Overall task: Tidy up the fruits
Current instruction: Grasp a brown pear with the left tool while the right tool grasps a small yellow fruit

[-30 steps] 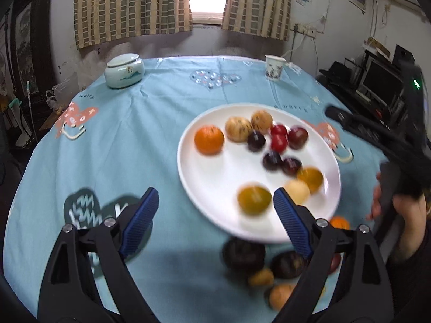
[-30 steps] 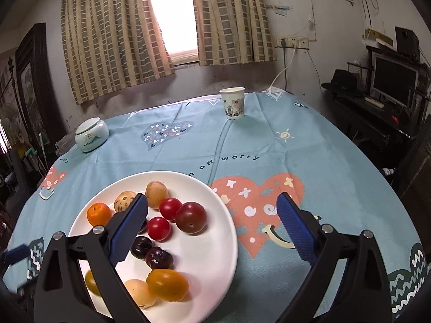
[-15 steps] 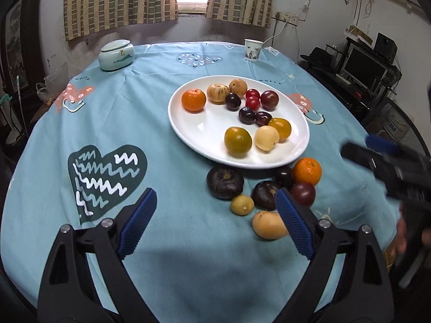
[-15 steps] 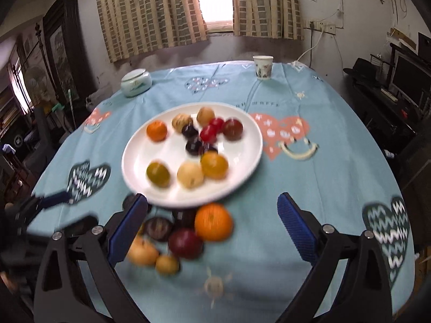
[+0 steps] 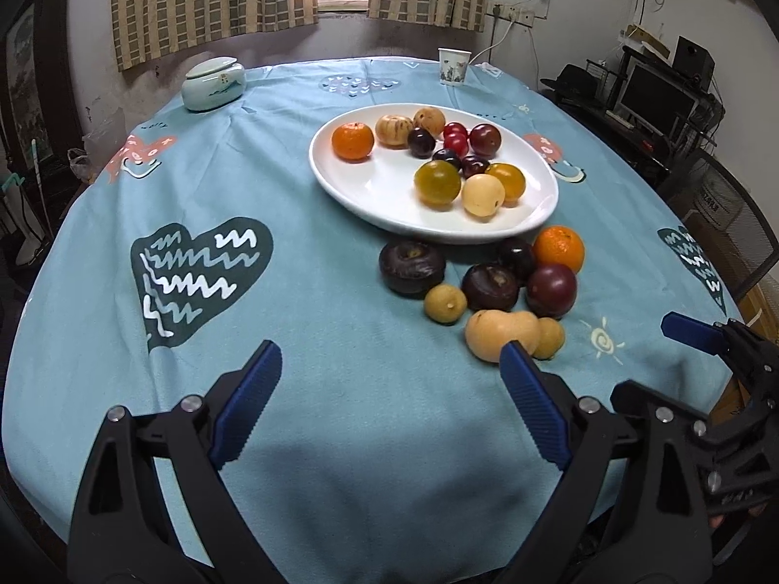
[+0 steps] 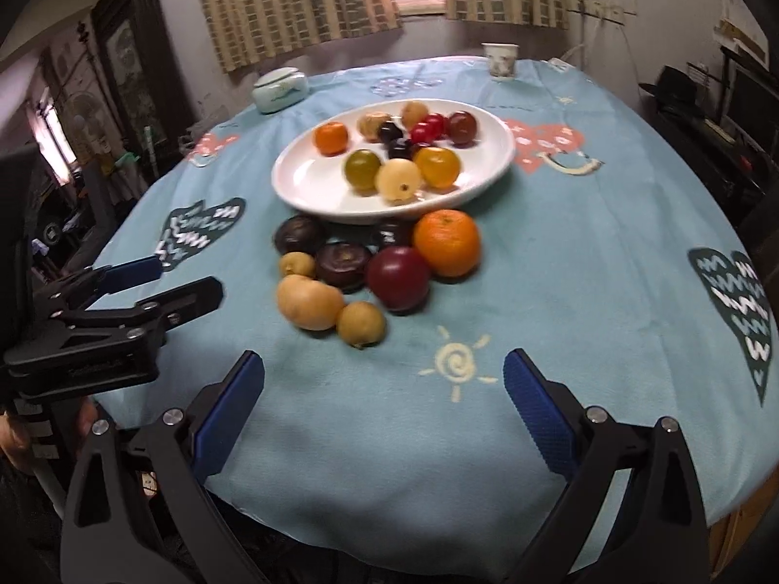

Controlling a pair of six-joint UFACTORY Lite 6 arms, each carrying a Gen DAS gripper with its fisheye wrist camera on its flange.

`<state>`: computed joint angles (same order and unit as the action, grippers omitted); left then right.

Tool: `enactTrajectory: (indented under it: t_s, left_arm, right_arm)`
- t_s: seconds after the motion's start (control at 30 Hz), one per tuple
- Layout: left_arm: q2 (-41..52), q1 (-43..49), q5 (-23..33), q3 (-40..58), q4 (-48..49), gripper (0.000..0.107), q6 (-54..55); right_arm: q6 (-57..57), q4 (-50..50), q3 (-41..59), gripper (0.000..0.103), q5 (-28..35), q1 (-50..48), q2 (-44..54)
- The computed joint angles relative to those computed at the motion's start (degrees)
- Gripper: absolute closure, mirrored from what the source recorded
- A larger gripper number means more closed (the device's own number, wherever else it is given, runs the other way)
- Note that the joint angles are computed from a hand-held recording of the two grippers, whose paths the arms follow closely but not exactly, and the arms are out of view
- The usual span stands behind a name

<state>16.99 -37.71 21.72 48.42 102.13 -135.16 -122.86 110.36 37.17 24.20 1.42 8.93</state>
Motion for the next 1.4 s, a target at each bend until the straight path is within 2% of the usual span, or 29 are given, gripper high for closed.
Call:
enactTrajectory:
  t_s: [0.03,0.07,0.17,0.27,0.33,0.4,0.47,0.53,0.7,0.77,0.97,1.1,1.2,1.27,1.3,1.33,1.4]
  left_arm:
    - [-0.20,0.51,-0.12,-0.37,0.53,0.014,-0.38]
    - [-0.31,1.22,-0.34,-0.53,0.66,0.014,-0.37]
    - [-0.50,3.18,-1.26,-1.14,2.31,0.014,-1.91]
    - [-0.19,4.77,-2.42,-1.62,4.25,0.014,-3.55]
    - [0.35,5.16,-2.99,-1.66,5.20,0.014,-4.43]
    - [0.91,5.59,-4.15,-1.51,7.75,0.014,-6.65]
    - [1.85,5.35,-5.10,-0.50,8.77,0.014,-7.44]
    - [3.30,4.50,-5.32,1.32,7.48,0.014,-5.68]
    - [9.57,1.84,-6.16,8.81,0.20,0.014,3.06]
    - [11.80,0.68,-6.14,11.34,2.38,0.012,1.01]
    - [16.17,-3.18,-3.62,18.28,-8.19,0.012,12.79]
    - [19.64,-3.83,-6.87,22.64,-13.43,0.013,19.18]
    - [22.64,-3.47,-8.87,26.25,-14.37,0.015,19.96]
    - [23.90,-2.73,-11.63,27.66,-10.63,0.025,16.35]
    - [24.48,-2.46,-12.78,28.46,-9.88,0.035,15.85]
    - [25.37,-2.37,-13.66,29.54,-11.09,0.046,17.38]
    - [27.71,-2.18,-15.32,32.30,-17.03,0.059,24.15]
  right_arm:
    - [-0.89,0.40,0.06,0.007,0.91,0.35,0.46]
    - [-1.59,0.71,0.59,0.022,1.52,1.03,1.44]
    - [-0.30,-0.66,4.44,0.048,0.42,3.01,6.33]
    - [0.77,-0.81,9.81,0.058,-1.83,5.18,12.62]
    - [-1.03,1.87,13.20,0.060,-3.30,6.64,16.69]
    - [-8.82,9.65,14.11,0.065,-3.70,7.77,18.29]
    - [-10.42,11.10,13.89,0.074,-5.03,8.55,17.79]
    - [-4.87,5.10,12.59,0.074,-3.63,6.71,16.34]
    - [-4.86,2.81,4.67,0.074,-1.43,-0.10,7.04]
    - [-3.59,0.73,3.32,0.074,-0.36,-3.39,5.30]
    - [0.87,-5.81,3.75,0.074,3.57,-8.73,5.99]
    - [2.91,-8.49,4.64,0.074,5.45,-10.41,7.18]
    - [3.23,-8.86,4.79,0.074,6.32,-11.69,7.52]
    - [3.32,-9.03,4.92,0.074,6.70,-12.66,7.84]
    - [3.45,-9.18,5.10,0.074,6.77,-13.10,8.09]
    - [3.65,-9.33,5.29,0.074,6.79,-13.39,8.33]
    - [4.12,-9.78,5.81,0.074,6.79,-13.87,8.94]
